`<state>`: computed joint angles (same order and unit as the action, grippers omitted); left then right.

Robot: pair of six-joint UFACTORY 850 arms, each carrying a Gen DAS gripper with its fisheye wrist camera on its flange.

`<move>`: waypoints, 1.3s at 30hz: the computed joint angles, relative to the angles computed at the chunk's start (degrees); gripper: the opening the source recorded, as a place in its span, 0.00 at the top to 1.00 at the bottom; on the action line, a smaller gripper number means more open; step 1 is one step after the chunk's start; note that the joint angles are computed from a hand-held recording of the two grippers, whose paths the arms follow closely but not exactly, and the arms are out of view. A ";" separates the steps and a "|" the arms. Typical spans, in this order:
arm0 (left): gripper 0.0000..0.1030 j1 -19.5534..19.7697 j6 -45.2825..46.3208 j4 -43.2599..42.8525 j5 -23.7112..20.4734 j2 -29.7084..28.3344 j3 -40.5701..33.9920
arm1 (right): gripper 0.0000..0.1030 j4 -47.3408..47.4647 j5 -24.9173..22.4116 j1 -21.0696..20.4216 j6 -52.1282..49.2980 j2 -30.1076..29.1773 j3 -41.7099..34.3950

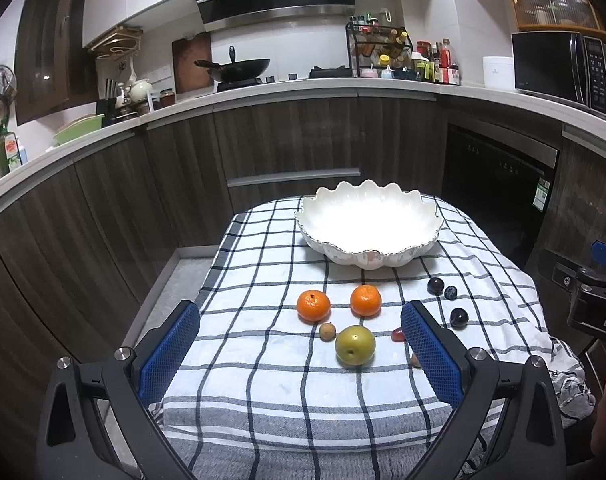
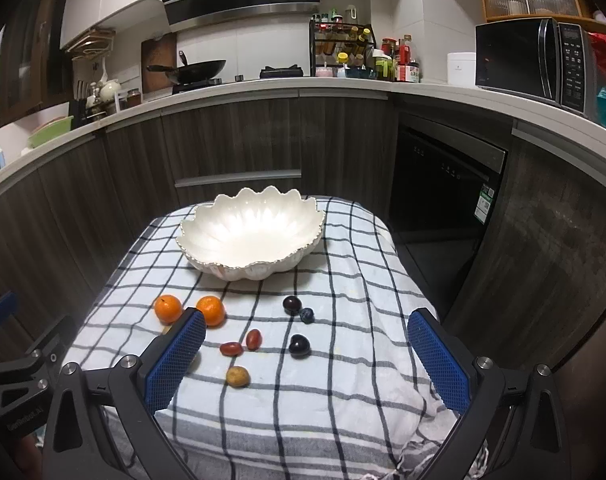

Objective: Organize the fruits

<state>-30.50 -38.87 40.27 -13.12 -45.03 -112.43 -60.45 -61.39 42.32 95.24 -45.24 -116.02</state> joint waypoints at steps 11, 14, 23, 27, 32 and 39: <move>0.01 -0.19 16.87 -15.02 -2.01 -5.09 -6.88 | 0.01 0.91 2.37 -2.02 -2.44 -1.37 -0.90; 0.01 -0.34 18.74 -16.30 -3.00 -7.24 -9.89 | 0.01 1.17 3.09 -2.57 -3.30 -1.99 -1.47; 0.01 -0.55 26.24 -23.65 -6.76 -13.49 -19.09 | 0.03 2.08 4.98 -4.11 -3.86 -3.35 -2.44; 0.02 -0.72 27.79 -24.88 -7.83 -15.58 -21.94 | 0.05 2.95 5.83 -4.81 -4.12 -3.81 -2.50; 0.04 -0.69 30.22 -27.15 -10.47 -18.85 -26.67 | 0.06 3.92 6.34 -5.46 -5.36 -5.04 -3.59; 0.08 -0.62 34.80 -31.14 -15.61 -24.98 -36.21 | 0.06 5.39 7.01 -6.38 -7.09 -7.08 -5.76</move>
<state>-31.12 -4.07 9.12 -28.73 -70.01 -148.63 -55.05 -54.38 35.94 88.15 -52.32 -121.78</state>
